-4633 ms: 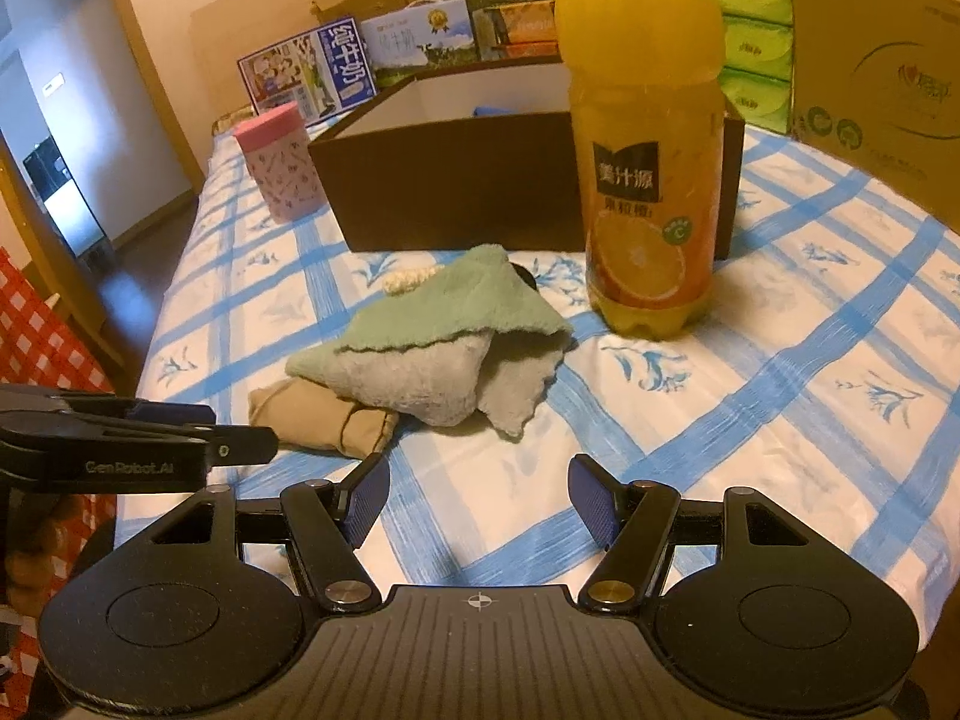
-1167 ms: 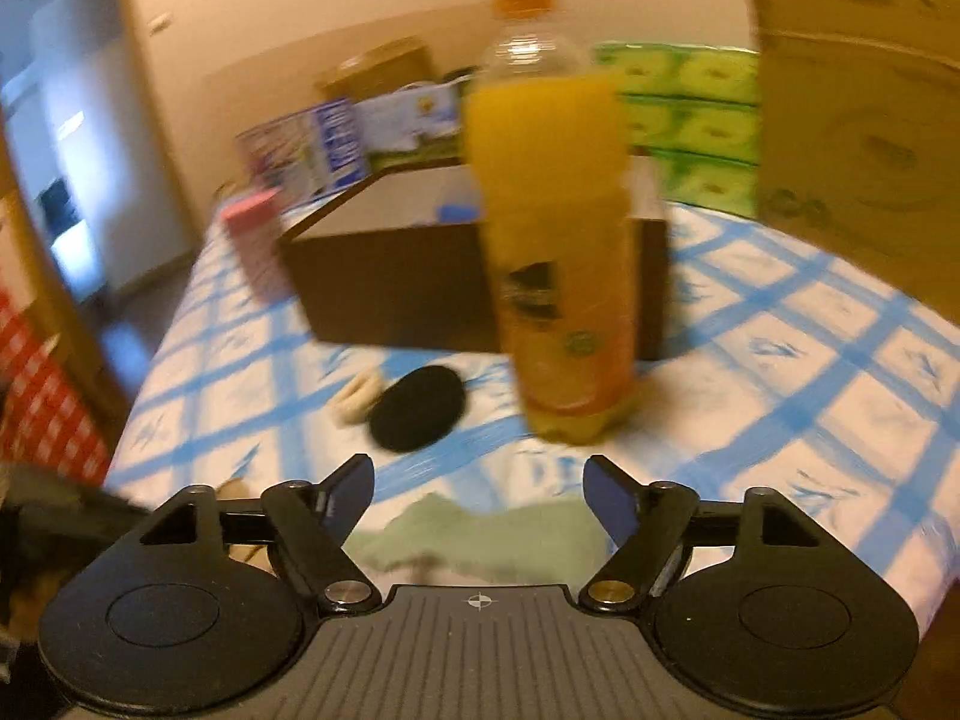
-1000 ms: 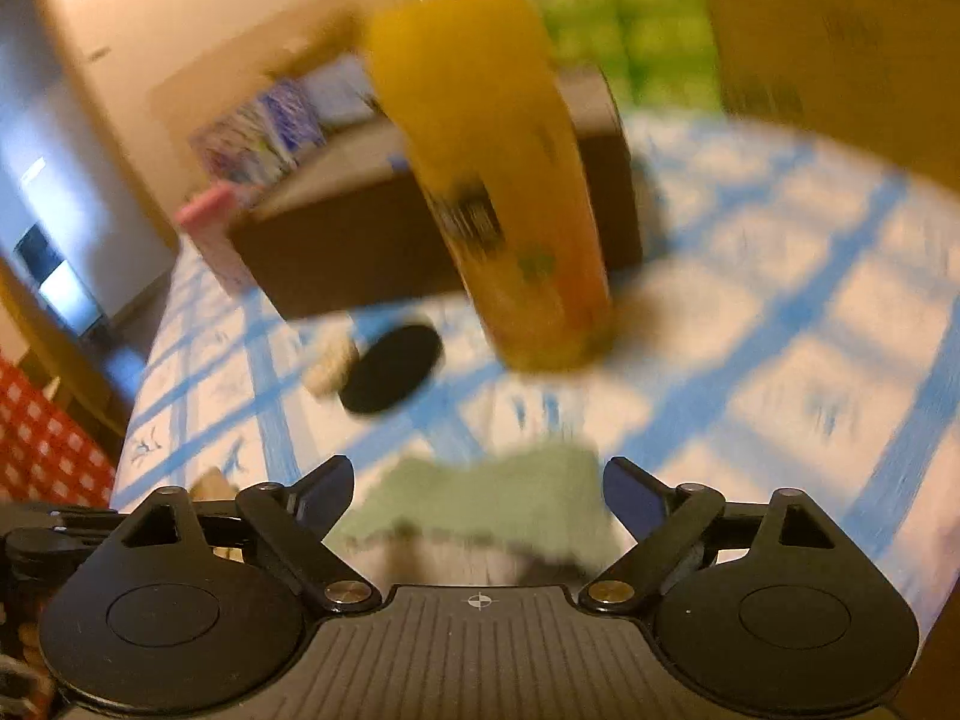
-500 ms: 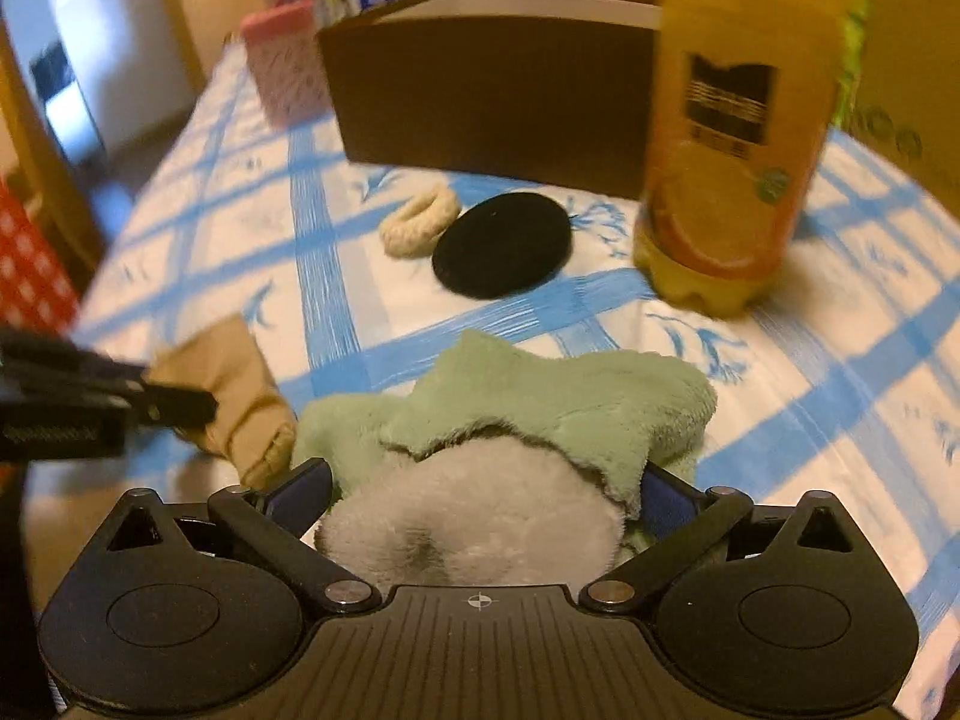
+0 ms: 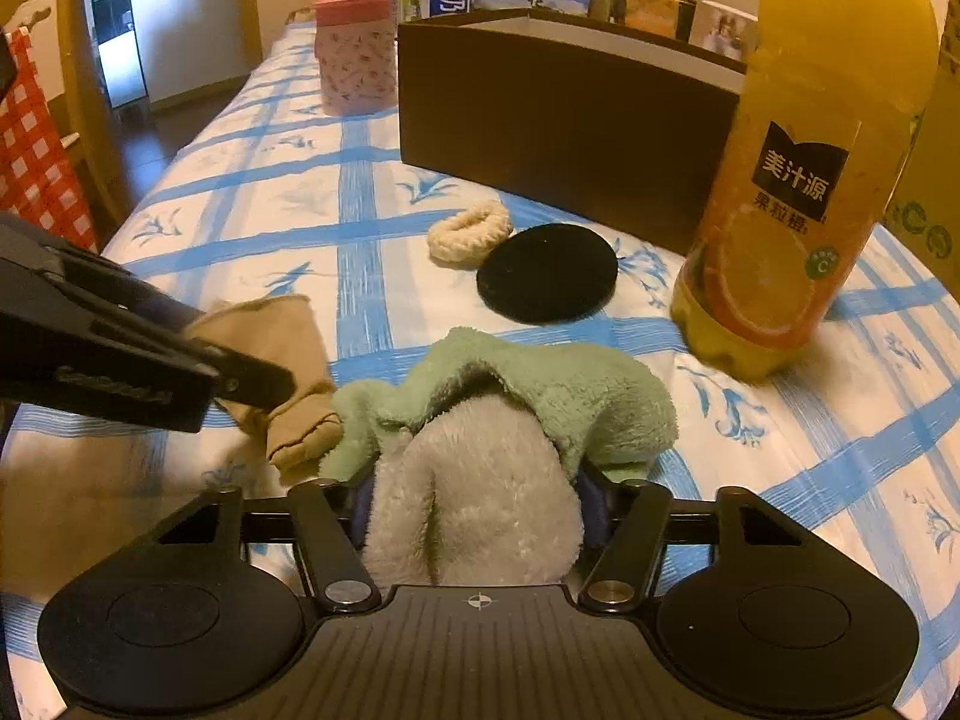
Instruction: Organize soft objects
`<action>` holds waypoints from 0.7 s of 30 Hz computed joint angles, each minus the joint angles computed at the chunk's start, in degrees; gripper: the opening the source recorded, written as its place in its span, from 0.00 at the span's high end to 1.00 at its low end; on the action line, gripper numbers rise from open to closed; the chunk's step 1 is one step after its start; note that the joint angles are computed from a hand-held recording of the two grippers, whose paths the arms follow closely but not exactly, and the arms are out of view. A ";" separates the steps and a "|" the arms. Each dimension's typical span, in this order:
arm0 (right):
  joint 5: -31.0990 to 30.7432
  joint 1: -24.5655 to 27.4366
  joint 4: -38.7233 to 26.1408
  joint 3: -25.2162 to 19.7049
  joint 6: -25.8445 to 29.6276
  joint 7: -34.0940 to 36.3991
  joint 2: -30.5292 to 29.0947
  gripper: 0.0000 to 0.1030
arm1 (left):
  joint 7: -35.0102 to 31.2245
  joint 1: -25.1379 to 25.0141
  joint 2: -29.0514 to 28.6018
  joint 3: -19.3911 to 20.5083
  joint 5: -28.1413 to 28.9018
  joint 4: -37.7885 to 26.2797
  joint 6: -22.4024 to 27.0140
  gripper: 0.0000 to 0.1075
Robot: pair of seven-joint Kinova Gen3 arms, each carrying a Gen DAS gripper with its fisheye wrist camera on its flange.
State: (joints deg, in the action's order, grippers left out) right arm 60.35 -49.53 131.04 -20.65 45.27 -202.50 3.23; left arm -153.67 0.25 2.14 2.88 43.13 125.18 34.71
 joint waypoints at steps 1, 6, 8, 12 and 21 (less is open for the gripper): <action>0.07 -0.02 0.04 0.00 -0.08 -0.13 -0.03 0.43 | -0.25 0.21 -0.06 0.22 0.31 0.02 -0.12 0.83; 0.55 0.14 0.51 0.02 -0.59 -1.46 -0.33 0.46 | -2.21 0.96 -0.47 0.57 1.61 0.33 0.31 0.92; 0.31 0.26 0.56 -0.02 -0.64 -1.33 -0.53 0.48 | -2.41 1.24 -0.70 0.56 1.90 0.64 0.22 0.92; -0.03 0.59 0.68 -0.15 -0.93 -0.95 -1.00 0.57 | -1.93 1.65 -1.09 0.40 1.73 0.84 0.39 0.92; -0.33 1.11 1.24 -0.67 -1.34 -1.35 -1.98 0.65 | -1.04 1.81 -1.43 -0.07 0.62 0.30 1.74 0.93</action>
